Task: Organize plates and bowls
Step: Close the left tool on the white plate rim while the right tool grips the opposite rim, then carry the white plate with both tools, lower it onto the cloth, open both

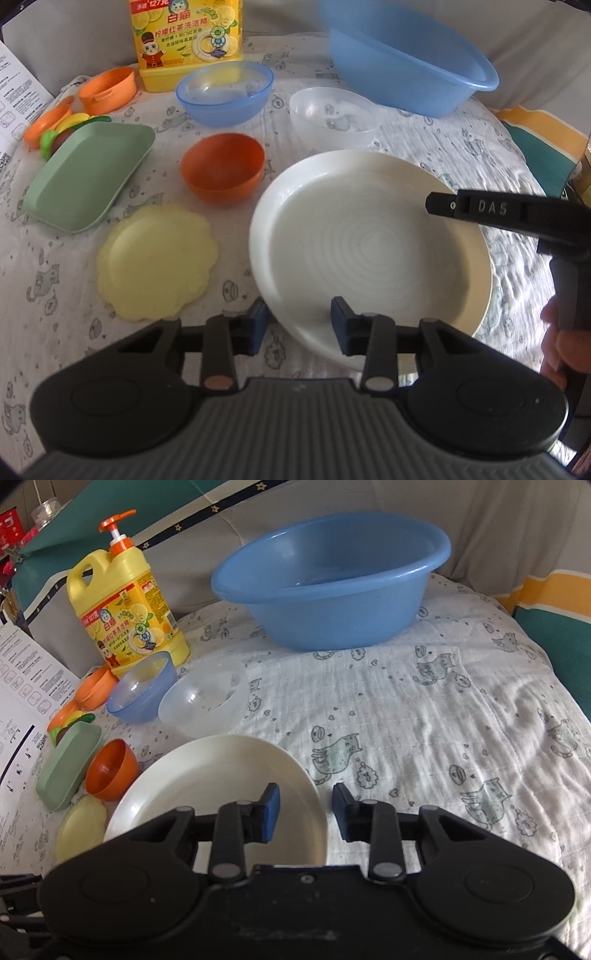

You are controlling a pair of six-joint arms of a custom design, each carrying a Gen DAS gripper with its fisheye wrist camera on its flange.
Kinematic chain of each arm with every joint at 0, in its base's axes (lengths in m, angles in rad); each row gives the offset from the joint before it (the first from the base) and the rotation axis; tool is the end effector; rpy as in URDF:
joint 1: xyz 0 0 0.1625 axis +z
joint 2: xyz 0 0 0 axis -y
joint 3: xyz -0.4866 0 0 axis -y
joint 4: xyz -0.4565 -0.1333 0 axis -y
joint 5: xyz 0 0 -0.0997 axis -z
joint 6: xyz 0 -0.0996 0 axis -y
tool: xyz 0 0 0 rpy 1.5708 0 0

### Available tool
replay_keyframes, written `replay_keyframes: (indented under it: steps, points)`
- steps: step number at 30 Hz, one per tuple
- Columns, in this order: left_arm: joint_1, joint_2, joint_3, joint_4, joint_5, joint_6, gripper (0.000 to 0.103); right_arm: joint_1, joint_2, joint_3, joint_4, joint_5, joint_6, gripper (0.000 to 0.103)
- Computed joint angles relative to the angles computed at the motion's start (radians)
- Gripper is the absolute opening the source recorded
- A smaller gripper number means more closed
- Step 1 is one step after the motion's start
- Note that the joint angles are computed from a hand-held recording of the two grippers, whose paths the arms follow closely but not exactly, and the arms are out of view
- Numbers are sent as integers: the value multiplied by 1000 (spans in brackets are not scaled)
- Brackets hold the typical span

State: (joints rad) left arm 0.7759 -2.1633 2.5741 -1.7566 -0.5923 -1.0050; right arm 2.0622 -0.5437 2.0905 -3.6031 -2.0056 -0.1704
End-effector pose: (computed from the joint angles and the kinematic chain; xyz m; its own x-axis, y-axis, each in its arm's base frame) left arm -0.0141 -0.3163 0.3074 -0.7261 -0.2932 -0.6219 0.1545 0.8118 -0.5631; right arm 0.3437 -0.4486 -0.0755 -0.8087 -0.3832 0.4463 -0.5626 0.7253 -0.3967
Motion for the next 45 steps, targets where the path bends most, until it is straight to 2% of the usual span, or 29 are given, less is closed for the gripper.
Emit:
replay_keyframes:
  steps: [4,9,15,21,29,35,39,45]
  points:
    - [12,21,-3,-23,14,20,37,19,16,-8,-11,-23,7,32]
    - [-20,-11,-14,60,10,-3,35,38,-10,24,-12,-30,69,30]
    - [-115,-77,-43,243,-16,-111,35,81,-66,90,-35,-50,111,30]
    - [-252,-124,-59,430,-69,-250,35,127,-133,164,-34,-105,175,30]
    - [-401,-158,-55,552,-158,-352,36,171,-211,277,-15,-189,287,30]
    - [-488,-192,-48,645,-226,-420,36,191,-233,343,2,-213,370,30]
    - [-532,-212,-41,693,-260,-450,36,204,-235,371,12,-220,416,30]
    - [-535,-220,-28,694,-261,-442,36,218,-211,370,11,-248,435,30]
